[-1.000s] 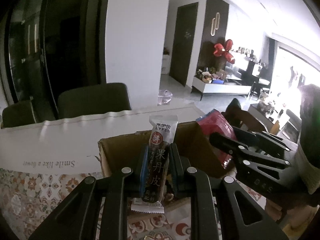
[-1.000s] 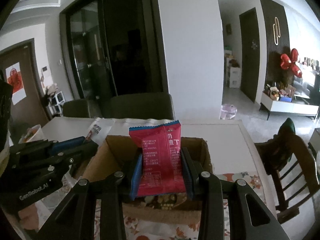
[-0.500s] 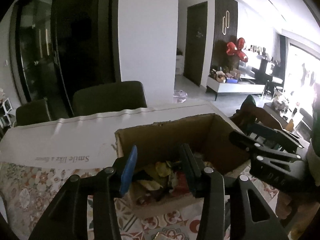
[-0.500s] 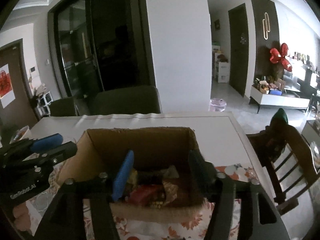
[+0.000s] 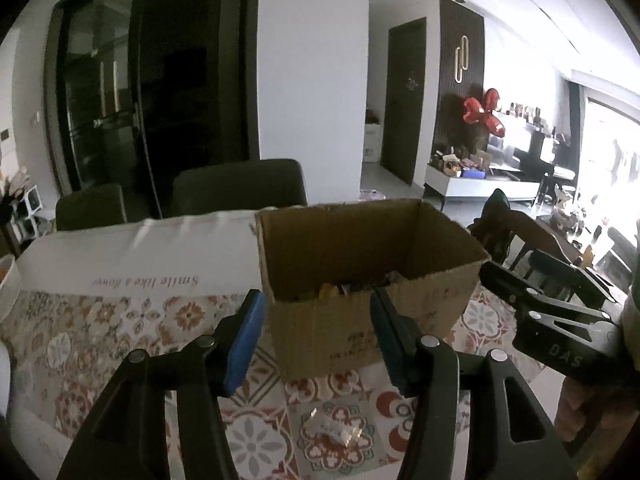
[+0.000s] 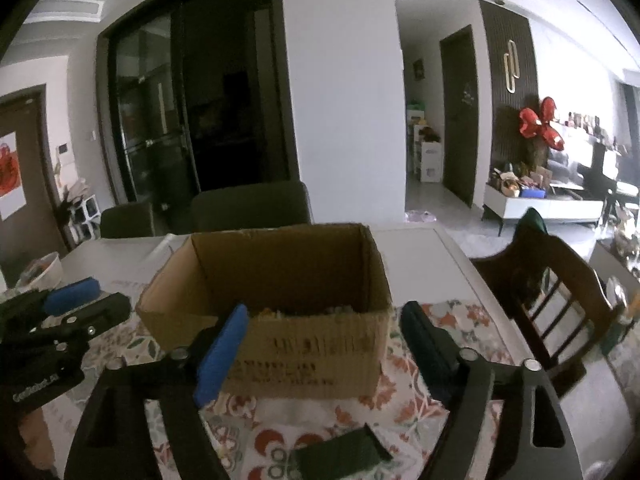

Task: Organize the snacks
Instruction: 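Withdraw both grippers from the box toward the remaining snacks, then lower the left gripper onto the white-gold wrapped candy and grasp it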

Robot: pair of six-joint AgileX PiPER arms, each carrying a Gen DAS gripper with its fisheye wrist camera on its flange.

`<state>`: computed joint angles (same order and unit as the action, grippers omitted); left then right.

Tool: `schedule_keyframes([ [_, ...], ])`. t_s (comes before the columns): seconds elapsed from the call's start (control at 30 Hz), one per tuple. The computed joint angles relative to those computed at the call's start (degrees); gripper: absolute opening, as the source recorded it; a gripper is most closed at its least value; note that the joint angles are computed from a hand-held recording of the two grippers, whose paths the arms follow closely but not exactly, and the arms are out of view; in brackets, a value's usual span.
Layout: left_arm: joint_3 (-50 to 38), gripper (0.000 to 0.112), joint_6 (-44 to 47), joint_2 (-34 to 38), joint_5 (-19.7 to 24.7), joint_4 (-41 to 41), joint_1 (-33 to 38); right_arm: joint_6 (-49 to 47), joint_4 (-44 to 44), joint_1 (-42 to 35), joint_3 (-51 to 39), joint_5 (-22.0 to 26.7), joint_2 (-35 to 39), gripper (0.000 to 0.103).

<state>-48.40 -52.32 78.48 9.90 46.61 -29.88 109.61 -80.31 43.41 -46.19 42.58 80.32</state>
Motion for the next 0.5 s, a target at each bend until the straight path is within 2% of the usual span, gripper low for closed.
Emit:
schedule_keyframes([
  [0.1,1.9,0.054,-2.6,-0.3,0.0,1.6,-0.7,4.1,-0.9,2.4,2.5,2.6,-0.4,0.083],
  [0.23,4.3,0.055,-5.6,0.5,-0.4,3.2,-1.2,7.7,-0.6,4.4,5.3,4.1,0.0,0.090],
  [0.3,5.9,0.055,-7.6,1.1,-1.2,4.5,-1.3,7.9,-0.3,5.2,6.2,4.0,0.5,0.092],
  [0.43,7.1,0.056,-5.9,3.2,-1.4,1.8,-1.6,7.1,0.6,4.7,7.7,1.6,1.4,0.093],
  [0.5,7.9,0.056,-10.1,3.7,-1.4,5.1,-2.0,7.1,1.7,4.4,8.3,0.9,1.8,0.093],
])
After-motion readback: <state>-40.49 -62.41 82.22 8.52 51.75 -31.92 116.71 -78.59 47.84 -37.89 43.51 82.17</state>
